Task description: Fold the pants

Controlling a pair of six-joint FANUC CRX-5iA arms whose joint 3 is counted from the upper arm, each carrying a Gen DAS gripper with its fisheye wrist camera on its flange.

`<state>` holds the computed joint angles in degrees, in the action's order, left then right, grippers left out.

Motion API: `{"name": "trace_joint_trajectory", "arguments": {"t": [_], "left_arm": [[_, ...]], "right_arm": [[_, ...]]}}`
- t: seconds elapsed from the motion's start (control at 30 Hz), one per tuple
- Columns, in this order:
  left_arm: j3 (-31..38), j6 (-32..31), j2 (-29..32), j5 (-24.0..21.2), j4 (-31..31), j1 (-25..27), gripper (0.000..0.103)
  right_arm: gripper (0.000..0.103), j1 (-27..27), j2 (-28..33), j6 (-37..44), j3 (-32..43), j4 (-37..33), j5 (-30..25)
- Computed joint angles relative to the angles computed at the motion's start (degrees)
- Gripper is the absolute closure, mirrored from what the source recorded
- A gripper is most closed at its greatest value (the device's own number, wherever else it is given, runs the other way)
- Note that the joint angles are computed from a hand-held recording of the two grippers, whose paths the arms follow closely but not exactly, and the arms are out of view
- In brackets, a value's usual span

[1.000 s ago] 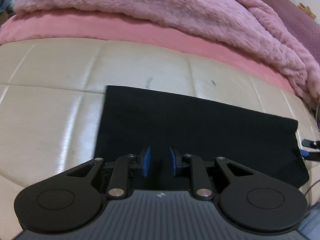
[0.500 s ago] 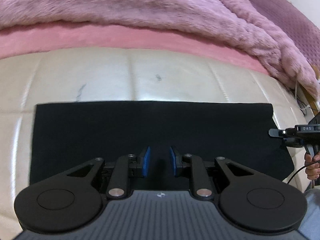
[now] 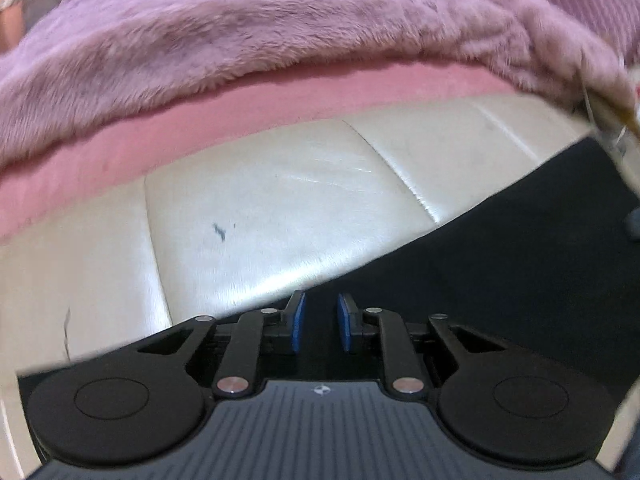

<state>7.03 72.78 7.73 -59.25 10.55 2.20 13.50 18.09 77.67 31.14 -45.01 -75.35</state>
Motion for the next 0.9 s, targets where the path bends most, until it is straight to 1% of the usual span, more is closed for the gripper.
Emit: {"name": "trace_joint_trajectory", "arguments": {"t": [0.13, 0.23, 0.27, 0.33, 0.43, 0.57, 0.67, 0.73, 0.8, 0.9], "left_arm": [[1.2, -2.4, 1.0, 1.2, -3.4, -1.8, 0.081], [1.8, -2.3, 0.9, 1.6, -5.2, -2.6, 0.081], [1.7, -1.9, 0.5, 1.4, -5.1, -2.5, 0.081], [0.0, -2.5, -1.5, 1.2, -2.9, -1.3, 0.081], [-3.0, -4.6, -5.0, -1.2, 0.4, 0.3, 0.081], [-9.2, -9.8, -10.4, -3.1, 4.0, 1.2, 0.086], [-11.8, -9.9, -12.3, -4.4, 3.5, 0.4, 0.089], [-13.4, -9.5, -13.2, -3.5, 3.5, -0.3, 0.089], [-14.0, -9.3, -13.9, -1.9, 1.6, -1.7, 0.091], [-13.7, -8.2, -13.9, -1.8, 1.1, -2.1, 0.091]], "right_arm": [[0.091, 0.3, -0.5, -0.7, 1.1, -0.4, -0.2], [0.091, 1.4, -0.5, -1.1, 2.4, 0.2, -0.1], [0.091, 1.8, -0.5, -1.6, 2.7, 0.8, 0.0], [0.091, 2.8, -0.5, -2.6, 3.4, 1.8, 0.5], [0.091, 3.5, -0.9, -3.8, 3.6, 2.6, 1.4], [0.091, 4.9, -1.3, -5.0, 3.8, 3.6, 2.6], [0.091, 5.9, -1.5, -5.6, 4.4, 4.5, 2.9], [0.091, 6.7, -1.2, -6.7, 5.3, 5.3, 3.1], [0.091, 7.2, -1.1, -7.6, 5.8, 5.8, 3.6], [0.091, 8.3, -0.5, -9.4, 7.4, 6.6, 3.6]]}}
